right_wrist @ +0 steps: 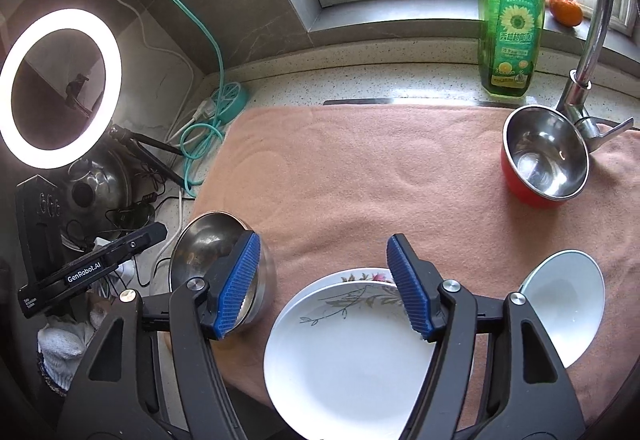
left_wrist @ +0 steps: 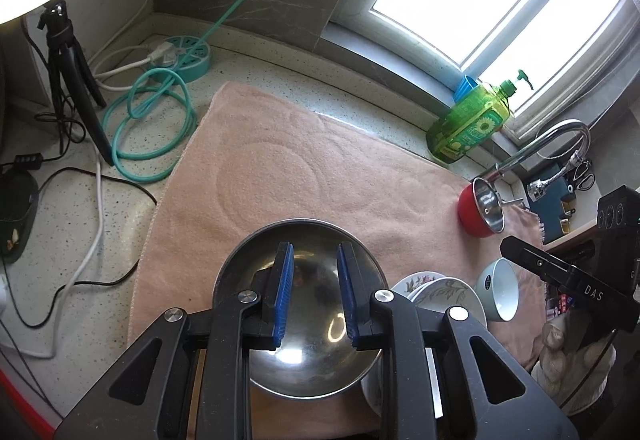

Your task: Organize plates and bowls

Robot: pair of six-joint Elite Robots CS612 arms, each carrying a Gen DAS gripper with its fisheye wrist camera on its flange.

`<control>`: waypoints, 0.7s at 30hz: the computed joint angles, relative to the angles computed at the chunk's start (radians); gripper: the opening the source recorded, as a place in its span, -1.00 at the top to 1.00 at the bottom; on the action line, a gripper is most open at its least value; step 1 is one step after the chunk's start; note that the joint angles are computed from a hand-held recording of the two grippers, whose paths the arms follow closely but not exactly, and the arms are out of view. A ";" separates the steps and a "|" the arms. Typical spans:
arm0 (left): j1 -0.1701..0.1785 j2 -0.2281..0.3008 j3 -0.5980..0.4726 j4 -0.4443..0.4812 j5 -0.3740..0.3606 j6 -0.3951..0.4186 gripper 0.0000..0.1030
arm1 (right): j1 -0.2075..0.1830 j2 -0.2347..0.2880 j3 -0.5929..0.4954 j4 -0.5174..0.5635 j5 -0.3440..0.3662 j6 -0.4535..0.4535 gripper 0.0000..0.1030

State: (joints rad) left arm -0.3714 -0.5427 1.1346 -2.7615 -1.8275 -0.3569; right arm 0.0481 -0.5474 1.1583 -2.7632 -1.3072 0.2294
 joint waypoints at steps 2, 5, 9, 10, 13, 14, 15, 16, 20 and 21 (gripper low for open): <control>-0.007 0.003 -0.006 -0.006 0.003 0.000 0.60 | -0.009 -0.010 0.017 -0.013 -0.006 0.005 -0.40; -0.018 0.009 -0.020 -0.011 -0.012 0.007 0.51 | -0.027 -0.026 0.046 -0.035 -0.006 0.022 -0.45; -0.035 0.027 -0.058 0.002 -0.037 0.030 0.38 | -0.050 -0.049 0.081 -0.059 -0.025 0.029 -0.45; -0.040 0.032 -0.069 0.007 -0.042 0.035 0.38 | -0.056 -0.055 0.090 -0.068 -0.032 0.033 -0.45; -0.053 0.054 -0.113 0.029 -0.064 0.050 0.38 | -0.076 -0.067 0.109 -0.088 -0.047 0.036 -0.45; -0.058 0.061 -0.127 0.035 -0.068 0.055 0.38 | -0.081 -0.070 0.113 -0.091 -0.055 0.036 -0.45; -0.064 0.068 -0.143 0.041 -0.071 0.059 0.38 | -0.088 -0.072 0.116 -0.094 -0.061 0.036 -0.45; -0.068 0.076 -0.158 0.049 -0.076 0.062 0.38 | -0.095 -0.074 0.120 -0.103 -0.062 0.041 -0.45; -0.086 0.110 -0.225 0.083 -0.099 0.071 0.38 | -0.127 -0.073 0.126 -0.118 -0.059 0.065 -0.45; -0.090 0.121 -0.246 0.095 -0.106 0.072 0.38 | -0.134 -0.070 0.124 -0.114 -0.056 0.069 -0.45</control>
